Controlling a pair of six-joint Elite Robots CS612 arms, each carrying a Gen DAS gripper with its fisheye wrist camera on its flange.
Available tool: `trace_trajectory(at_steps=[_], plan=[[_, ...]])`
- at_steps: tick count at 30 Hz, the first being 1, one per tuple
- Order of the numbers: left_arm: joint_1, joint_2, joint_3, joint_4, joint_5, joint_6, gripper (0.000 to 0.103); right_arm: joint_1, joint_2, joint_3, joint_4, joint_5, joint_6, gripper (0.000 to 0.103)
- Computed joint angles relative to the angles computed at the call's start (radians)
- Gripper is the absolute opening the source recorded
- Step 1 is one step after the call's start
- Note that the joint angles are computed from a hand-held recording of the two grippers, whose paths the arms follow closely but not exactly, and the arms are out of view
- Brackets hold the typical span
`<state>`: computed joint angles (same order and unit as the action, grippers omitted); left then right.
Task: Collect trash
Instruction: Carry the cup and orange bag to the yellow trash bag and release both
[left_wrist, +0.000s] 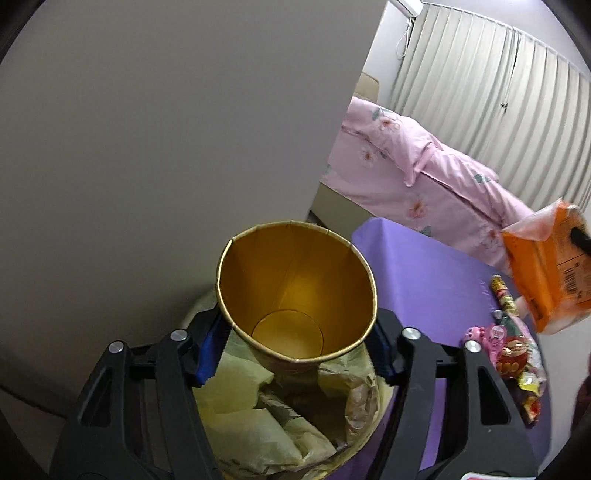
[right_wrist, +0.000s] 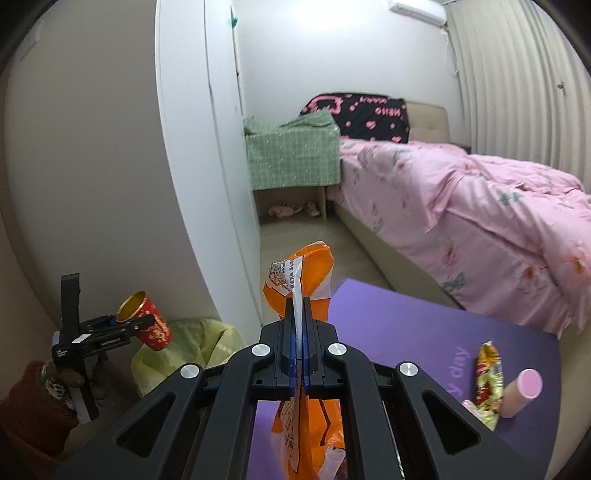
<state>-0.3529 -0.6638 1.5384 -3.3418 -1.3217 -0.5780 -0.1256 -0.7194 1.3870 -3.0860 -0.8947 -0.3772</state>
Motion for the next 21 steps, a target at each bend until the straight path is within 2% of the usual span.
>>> trace_trajectory(at_steps=[1,3,7,10,16,21], plan=[[0.013,0.005,0.004,-0.011,-0.050,-0.008,0.075,0.005,0.004,-0.006,0.015,-0.002,-0.007,0.004],[0.023,0.009,0.009,-0.018,-0.089,-0.021,0.081,0.013,0.007,-0.010,0.031,-0.004,-0.015,0.004],[0.025,-0.010,0.060,-0.057,-0.027,-0.086,0.083,0.031,0.012,-0.017,0.077,0.006,-0.041,0.004],[0.019,-0.036,0.107,-0.069,0.051,-0.127,0.083,0.046,0.019,-0.031,0.125,0.029,-0.063,0.004],[-0.006,-0.084,0.201,-0.090,0.186,-0.154,0.083,0.101,0.058,-0.069,0.206,0.106,-0.091,0.004],[-0.019,-0.098,0.236,-0.116,0.223,-0.185,0.083,0.154,0.100,-0.104,0.303,0.101,-0.136,0.004]])
